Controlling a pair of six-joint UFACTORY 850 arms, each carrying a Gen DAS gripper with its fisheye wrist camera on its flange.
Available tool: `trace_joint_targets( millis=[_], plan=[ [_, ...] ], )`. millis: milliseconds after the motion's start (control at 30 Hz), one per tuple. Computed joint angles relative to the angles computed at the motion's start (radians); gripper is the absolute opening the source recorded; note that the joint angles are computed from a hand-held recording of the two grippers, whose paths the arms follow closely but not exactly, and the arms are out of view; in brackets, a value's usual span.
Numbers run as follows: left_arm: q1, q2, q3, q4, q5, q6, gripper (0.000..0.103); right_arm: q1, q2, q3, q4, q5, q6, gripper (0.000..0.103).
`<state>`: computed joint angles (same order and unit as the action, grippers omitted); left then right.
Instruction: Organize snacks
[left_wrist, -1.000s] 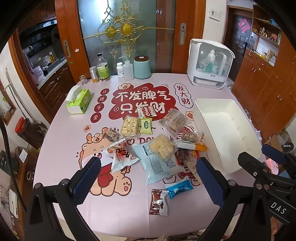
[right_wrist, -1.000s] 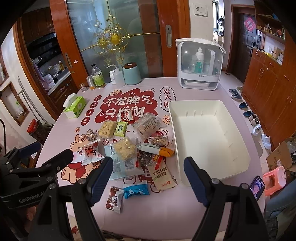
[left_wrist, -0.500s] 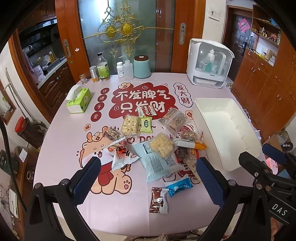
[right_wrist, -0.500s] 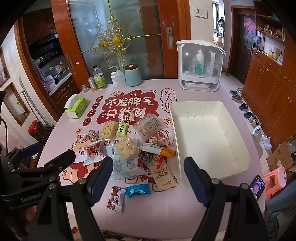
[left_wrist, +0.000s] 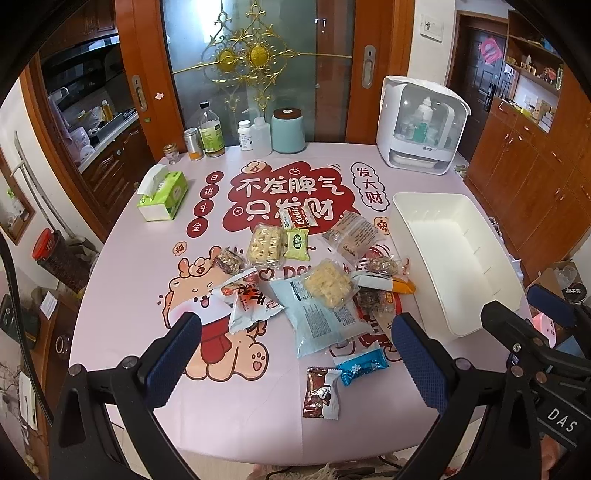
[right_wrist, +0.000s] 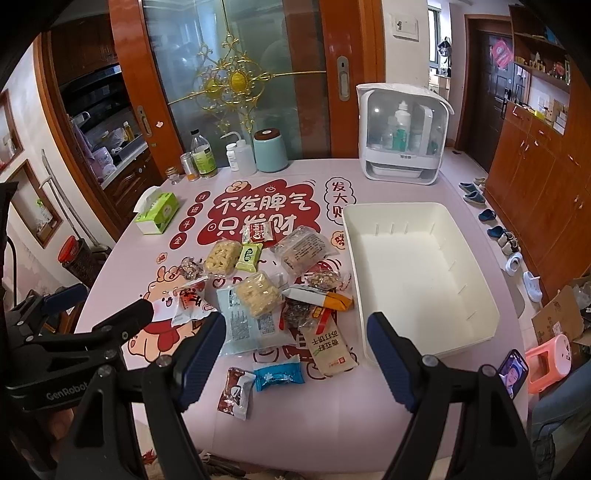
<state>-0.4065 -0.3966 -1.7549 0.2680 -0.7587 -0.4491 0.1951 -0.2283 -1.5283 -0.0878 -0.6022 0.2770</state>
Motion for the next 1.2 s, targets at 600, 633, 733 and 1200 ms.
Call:
trace_joint_targets(
  millis=[600,633,733,1200],
  plan=[
    [0.001,0.051,0.04,0.044,0.048,-0.026,0.102,0.014,0.046,0.049,-0.027,0.045,0.034,0.08],
    [0.001,0.05,0.037,0.046,0.045,-0.025,0.102,0.015,0.046,0.049,-0.029,0.047,0.038,0.08],
    [0.002,0.043,0.028,0.045,0.029,-0.013,0.102,0.015,0.045,0.047,-0.026,0.044,0.035,0.08],
    [0.047,0.031,0.021,-0.028,0.023,0.117,0.102,0.066,0.026,0.032,-0.156,0.023,0.199,0.08]
  ],
)
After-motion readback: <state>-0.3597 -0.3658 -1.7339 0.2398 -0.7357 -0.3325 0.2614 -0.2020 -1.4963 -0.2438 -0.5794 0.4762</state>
